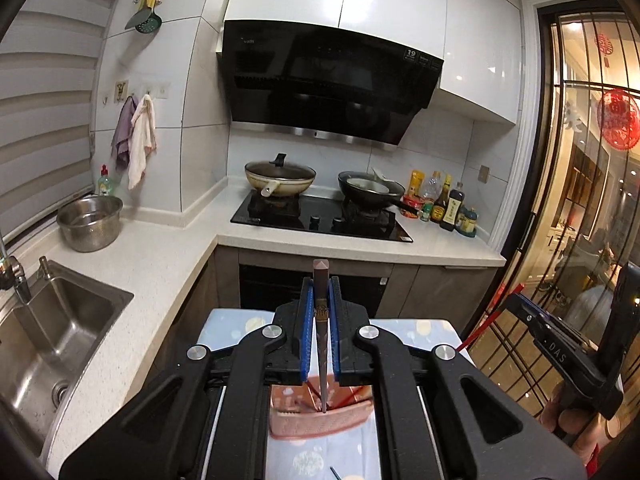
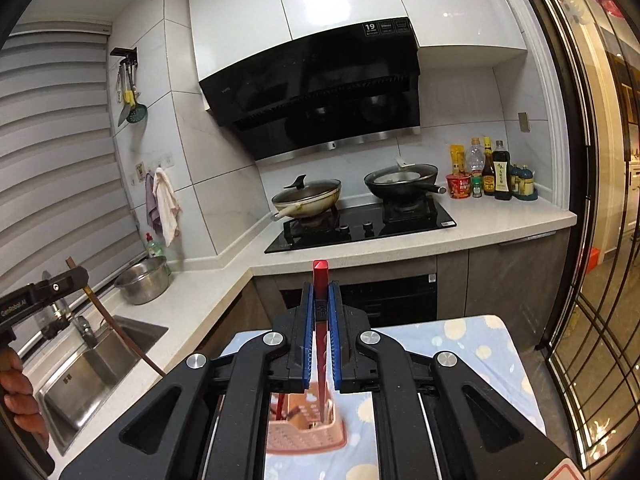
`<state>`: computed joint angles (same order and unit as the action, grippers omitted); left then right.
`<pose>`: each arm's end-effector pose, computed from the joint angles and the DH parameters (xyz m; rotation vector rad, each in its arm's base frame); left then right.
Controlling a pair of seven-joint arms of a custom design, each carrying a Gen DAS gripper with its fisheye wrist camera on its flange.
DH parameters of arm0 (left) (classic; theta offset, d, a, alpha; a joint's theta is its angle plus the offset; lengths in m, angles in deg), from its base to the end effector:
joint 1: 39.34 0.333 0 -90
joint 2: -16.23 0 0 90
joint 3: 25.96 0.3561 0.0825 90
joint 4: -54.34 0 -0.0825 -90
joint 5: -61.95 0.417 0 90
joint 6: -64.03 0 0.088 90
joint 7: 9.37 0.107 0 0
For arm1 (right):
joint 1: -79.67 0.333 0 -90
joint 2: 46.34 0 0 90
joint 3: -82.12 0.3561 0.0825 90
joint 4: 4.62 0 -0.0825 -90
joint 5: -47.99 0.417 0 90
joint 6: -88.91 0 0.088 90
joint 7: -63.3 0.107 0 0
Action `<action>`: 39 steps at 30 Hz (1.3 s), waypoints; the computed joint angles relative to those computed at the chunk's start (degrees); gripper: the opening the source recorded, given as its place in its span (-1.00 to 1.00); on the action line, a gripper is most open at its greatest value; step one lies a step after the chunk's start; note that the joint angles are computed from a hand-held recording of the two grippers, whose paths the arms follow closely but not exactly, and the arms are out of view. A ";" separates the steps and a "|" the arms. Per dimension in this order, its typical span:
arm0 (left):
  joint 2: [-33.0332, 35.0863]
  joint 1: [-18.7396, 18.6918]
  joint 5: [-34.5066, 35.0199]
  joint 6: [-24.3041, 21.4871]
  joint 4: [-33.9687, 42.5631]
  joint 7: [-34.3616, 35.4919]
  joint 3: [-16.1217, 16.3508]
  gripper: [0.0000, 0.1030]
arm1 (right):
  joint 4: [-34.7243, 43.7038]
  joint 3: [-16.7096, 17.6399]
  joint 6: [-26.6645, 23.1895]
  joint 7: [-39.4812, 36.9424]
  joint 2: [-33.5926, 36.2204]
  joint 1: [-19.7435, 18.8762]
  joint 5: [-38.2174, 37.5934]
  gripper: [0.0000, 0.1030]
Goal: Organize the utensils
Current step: 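Lift and carry both chopsticks up over the pink holder, then open both tools to drop the chopsticks into the pink holder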
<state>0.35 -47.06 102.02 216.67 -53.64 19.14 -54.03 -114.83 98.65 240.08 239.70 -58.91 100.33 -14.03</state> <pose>0.4101 -0.3763 0.7594 -1.4907 1.5937 -1.2285 0.4265 0.3768 0.7115 -1.3292 1.4647 -0.7836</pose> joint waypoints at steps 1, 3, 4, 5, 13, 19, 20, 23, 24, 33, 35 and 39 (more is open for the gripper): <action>0.78 0.50 0.75 -0.39 0.87 -0.38 -0.30 -0.86 | 0.93 -0.02 -0.13 -0.21 0.96 -0.10 -0.02 -0.86; 1.98 0.68 1.89 -1.22 1.94 -0.78 -0.09 -0.86 | 2.44 -0.49 0.00 -0.98 2.76 0.19 0.44 -0.86; 2.50 0.51 2.23 -1.62 2.34 -0.85 0.25 -0.86 | 3.17 -0.85 0.23 -1.48 3.69 0.45 0.87 -0.86; 3.13 0.24 2.41 -1.93 2.68 -0.85 0.69 -0.86 | 3.68 -1.22 0.49 -1.88 4.42 0.76 1.23 -0.86; 5.83 -2.72 1.86 -2.99 1.81 -0.25 4.42 -0.86 | 6.36 -4.18 1.92 -5.84 10.17 3.87 6.04 -0.86; 7.55 -4.40 0.73 -3.15 1.33 0.70 6.40 -0.86 | 7.38 -5.71 0.45 -7.39 12.63 5.93 7.72 -0.86; 7.74 -4.60 0.64 -3.24 1.27 0.70 6.62 -0.86 | 7.44 -5.85 -0.08 -7.54 12.84 6.26 7.74 -0.86; 8.06 -5.12 0.36 -3.26 1.00 0.93 7.18 -0.86 | 7.60 -6.31 -0.81 -7.93 13.29 6.91 8.04 -0.86; 8.25 -5.24 0.36 -3.33 1.08 1.11 7.33 -0.86 | 7.68 -6.45 -0.76 -7.98 13.49 7.04 8.16 -0.86; 9.07 -6.39 1.21 -5.07 1.63 0.53 7.86 -0.84 | 8.03 -7.08 -1.32 -8.70 13.95 7.80 8.84 -0.85; 9.20 -6.61 1.22 -5.64 1.79 0.25 7.95 -0.79 | 7.77 -7.06 -1.81 -7.54 13.60 7.94 7.76 -0.78; 8.83 -6.79 1.99 -6.62 1.39 -1.24 7.94 -0.37 | 7.40 -6.90 -2.01 -7.09 13.02 7.92 7.45 -0.69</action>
<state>9.18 -53.86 104.01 210.05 -52.24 17.90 -46.09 -107.44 91.75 238.08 232.60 -45.89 108.25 -6.58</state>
